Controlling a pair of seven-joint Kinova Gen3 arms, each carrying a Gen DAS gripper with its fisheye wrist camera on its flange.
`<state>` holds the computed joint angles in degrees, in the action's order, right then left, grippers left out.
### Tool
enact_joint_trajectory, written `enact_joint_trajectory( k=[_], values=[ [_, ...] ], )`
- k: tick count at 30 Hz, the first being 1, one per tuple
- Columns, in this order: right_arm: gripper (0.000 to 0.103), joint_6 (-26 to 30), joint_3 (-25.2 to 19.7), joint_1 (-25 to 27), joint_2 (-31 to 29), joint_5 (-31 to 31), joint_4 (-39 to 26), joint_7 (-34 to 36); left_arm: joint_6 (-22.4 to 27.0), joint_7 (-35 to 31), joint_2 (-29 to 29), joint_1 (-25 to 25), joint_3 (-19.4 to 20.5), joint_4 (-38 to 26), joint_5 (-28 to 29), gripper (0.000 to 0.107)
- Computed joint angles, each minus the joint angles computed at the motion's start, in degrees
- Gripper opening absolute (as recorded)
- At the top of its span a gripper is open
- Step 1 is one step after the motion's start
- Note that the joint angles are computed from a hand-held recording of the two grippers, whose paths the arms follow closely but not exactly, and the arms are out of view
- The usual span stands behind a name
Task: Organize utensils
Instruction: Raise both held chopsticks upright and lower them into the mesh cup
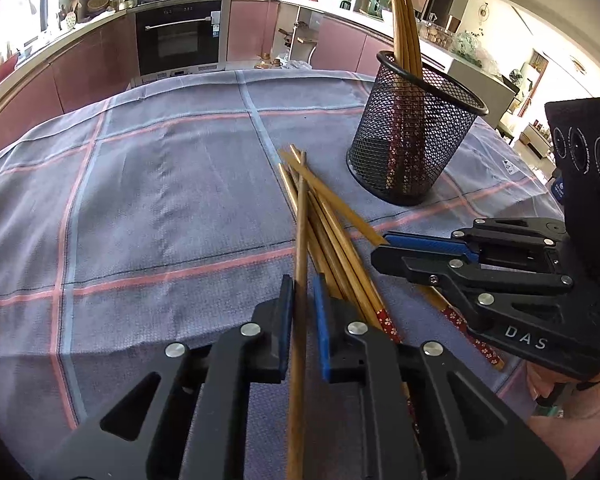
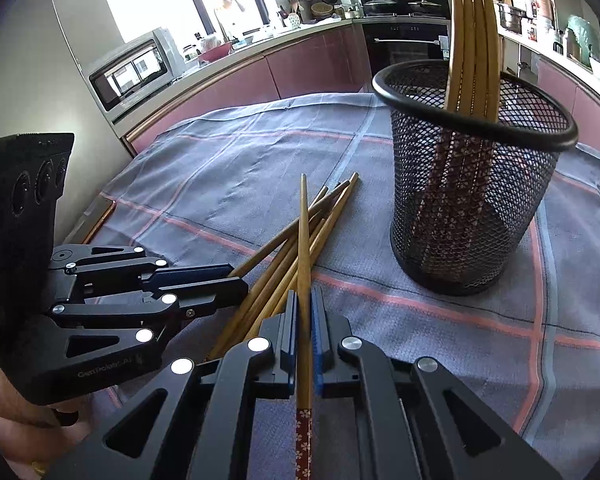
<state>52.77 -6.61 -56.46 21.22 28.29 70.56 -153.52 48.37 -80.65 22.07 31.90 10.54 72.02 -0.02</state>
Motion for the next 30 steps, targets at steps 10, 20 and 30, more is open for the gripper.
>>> enact_joint_trajectory(
  k=[10,20,30],
  values=[
    [0.006,-0.6,-0.6,-2.3,-6.7,10.5,5.0,-7.4,-3.9,-3.6,-4.1,-2.8,1.9,2.0,4.4,0.008],
    [0.006,1.1,-4.4,-0.8,-10.8,19.8,7.7,-14.1,-6.8,-9.8,-8.3,-5.6,3.5,2.3,10.6,0.008],
    [0.006,1.3,-6.6,2.0,-12.8,23.8,6.9,-13.2,-9.4,-11.6,-8.1,-6.1,3.7,-1.6,14.2,0.008]
  ],
)
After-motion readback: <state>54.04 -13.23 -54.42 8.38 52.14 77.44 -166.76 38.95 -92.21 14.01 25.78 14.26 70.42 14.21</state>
